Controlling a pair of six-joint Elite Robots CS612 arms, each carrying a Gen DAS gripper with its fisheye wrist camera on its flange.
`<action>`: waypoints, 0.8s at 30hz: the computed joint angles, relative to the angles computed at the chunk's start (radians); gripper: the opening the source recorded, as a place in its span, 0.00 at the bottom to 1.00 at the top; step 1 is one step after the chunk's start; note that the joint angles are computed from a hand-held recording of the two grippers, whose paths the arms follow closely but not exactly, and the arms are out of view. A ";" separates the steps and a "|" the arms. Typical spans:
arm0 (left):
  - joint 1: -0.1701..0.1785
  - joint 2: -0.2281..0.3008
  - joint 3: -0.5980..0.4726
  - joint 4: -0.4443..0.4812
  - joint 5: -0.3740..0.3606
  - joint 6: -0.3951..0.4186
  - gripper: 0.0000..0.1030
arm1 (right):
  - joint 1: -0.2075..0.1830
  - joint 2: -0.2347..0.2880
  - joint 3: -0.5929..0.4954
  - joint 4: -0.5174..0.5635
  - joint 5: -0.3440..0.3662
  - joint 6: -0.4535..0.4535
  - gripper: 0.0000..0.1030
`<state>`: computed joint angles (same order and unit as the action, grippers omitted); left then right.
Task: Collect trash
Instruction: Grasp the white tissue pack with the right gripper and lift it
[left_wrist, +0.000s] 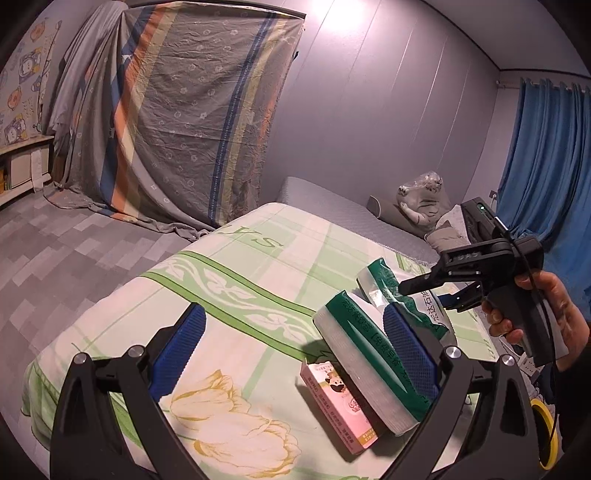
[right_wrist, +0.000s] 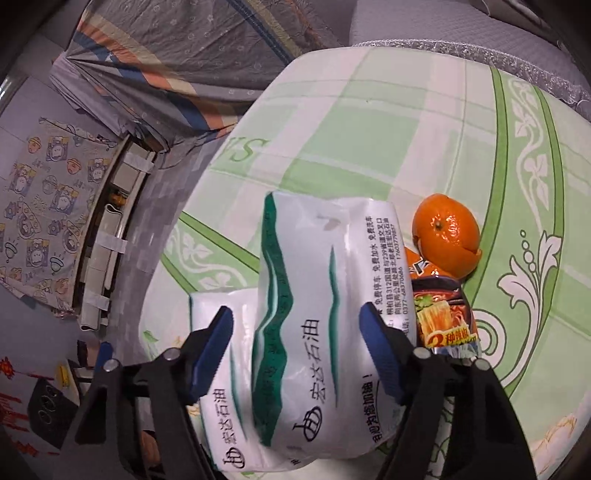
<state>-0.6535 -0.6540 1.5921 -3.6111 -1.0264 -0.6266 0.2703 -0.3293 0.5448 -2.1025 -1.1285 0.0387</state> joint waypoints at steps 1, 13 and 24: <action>0.000 0.000 -0.001 0.005 0.000 0.000 0.90 | 0.003 0.009 -0.015 0.006 -0.014 0.000 0.44; 0.004 -0.005 -0.005 0.058 -0.040 0.019 0.90 | -0.025 -0.062 0.165 -0.212 0.148 0.010 0.01; -0.007 -0.011 -0.019 0.080 -0.177 0.170 0.92 | -0.078 -0.195 0.434 -0.629 0.281 0.145 0.01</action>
